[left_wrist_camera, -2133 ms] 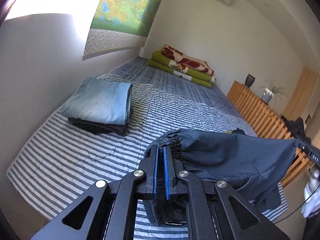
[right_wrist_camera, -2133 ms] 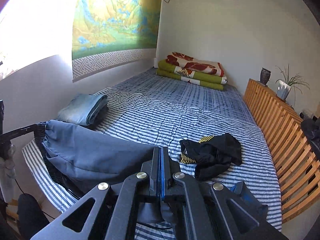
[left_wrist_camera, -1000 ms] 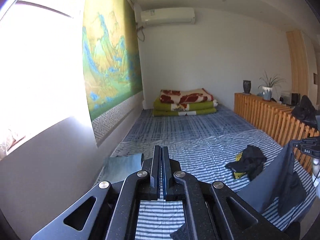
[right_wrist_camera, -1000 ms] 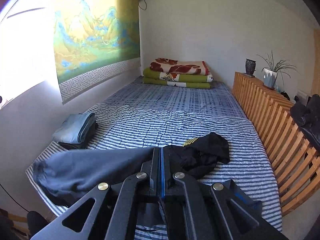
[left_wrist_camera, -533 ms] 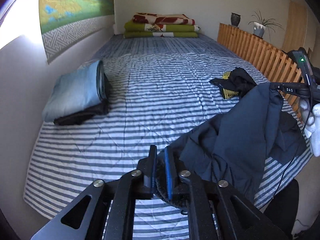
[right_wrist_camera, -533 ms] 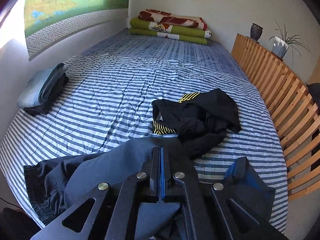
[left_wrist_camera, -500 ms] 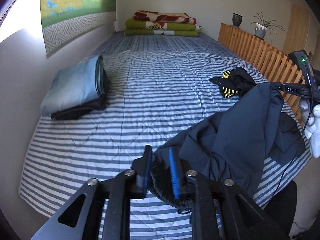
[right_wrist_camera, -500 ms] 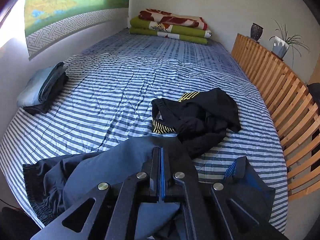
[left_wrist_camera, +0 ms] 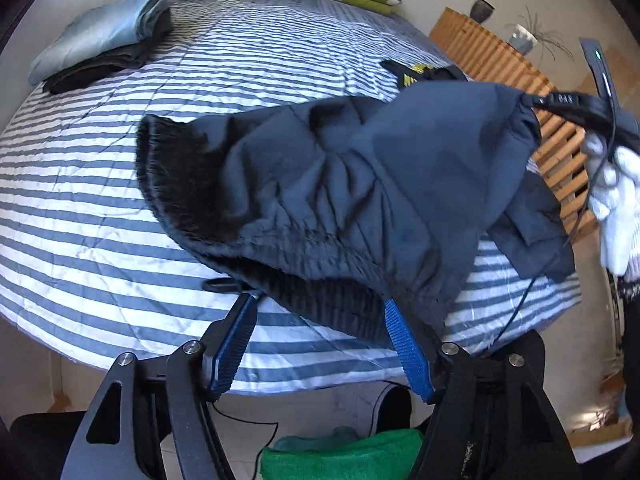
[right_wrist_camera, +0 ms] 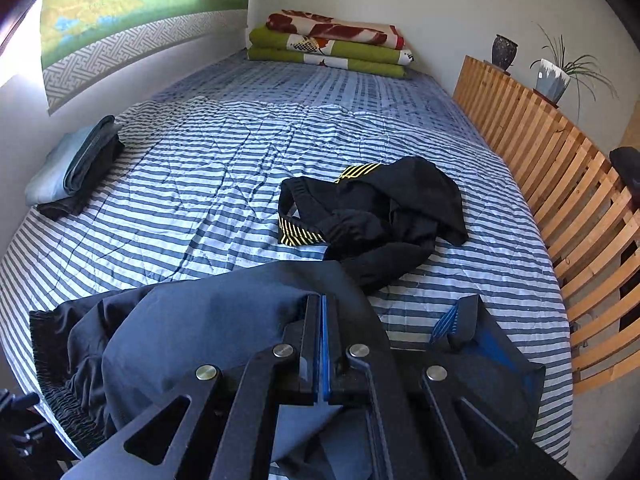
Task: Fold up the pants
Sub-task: 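Lift the navy trousers with both tools and swing them to lay flat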
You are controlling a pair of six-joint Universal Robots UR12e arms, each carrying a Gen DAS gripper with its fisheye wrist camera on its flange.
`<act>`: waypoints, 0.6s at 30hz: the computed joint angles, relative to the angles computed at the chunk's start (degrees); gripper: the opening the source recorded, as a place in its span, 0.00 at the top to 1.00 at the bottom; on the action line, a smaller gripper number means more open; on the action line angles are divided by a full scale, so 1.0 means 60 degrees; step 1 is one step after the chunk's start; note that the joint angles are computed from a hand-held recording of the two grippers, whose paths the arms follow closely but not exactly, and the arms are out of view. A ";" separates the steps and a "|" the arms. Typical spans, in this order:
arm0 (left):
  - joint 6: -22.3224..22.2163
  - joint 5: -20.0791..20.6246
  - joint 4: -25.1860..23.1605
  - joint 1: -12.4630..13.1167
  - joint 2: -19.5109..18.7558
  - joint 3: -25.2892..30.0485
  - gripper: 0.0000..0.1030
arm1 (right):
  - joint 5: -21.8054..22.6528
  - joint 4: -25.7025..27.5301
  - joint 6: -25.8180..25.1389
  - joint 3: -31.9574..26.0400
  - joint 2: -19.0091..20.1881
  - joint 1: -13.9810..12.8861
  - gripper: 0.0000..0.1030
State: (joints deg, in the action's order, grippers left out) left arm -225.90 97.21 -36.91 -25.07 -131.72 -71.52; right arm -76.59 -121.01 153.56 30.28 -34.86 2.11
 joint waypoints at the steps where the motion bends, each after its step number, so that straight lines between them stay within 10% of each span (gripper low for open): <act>1: 0.0137 -0.0122 -0.0049 -0.0065 -0.0133 0.0195 0.32 | -0.0033 0.0029 0.0035 0.0008 -0.0001 -0.0013 0.99; 6: 0.0956 -0.0388 -0.0993 -0.0267 -0.1059 0.1689 0.32 | -0.0036 -0.0103 0.0080 0.0446 -0.0237 -0.0082 0.99; 7: 0.1102 -0.0392 -0.1232 -0.0289 -0.1254 0.2010 0.40 | -0.0037 -0.0161 0.0072 0.0540 -0.0286 -0.0093 0.99; 8: 0.1255 -0.0620 -0.1202 -0.0262 -0.1415 0.2203 0.74 | -0.0061 -0.0233 0.0072 0.0641 -0.0343 -0.0098 0.99; 10: 0.1063 -0.0969 -0.0971 -0.0186 -0.1488 0.2249 0.94 | -0.0100 -0.0375 0.0079 0.0862 -0.0472 -0.0125 0.99; 18: 0.0279 0.1052 0.2232 -0.0050 0.0489 -0.0253 0.95 | 0.0256 -0.1620 -0.0115 0.2419 -0.1451 -0.0396 0.99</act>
State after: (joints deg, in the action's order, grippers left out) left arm -224.22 103.53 -23.52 -25.37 -128.79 -73.04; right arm -75.06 -130.73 152.87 44.79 -43.57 -0.26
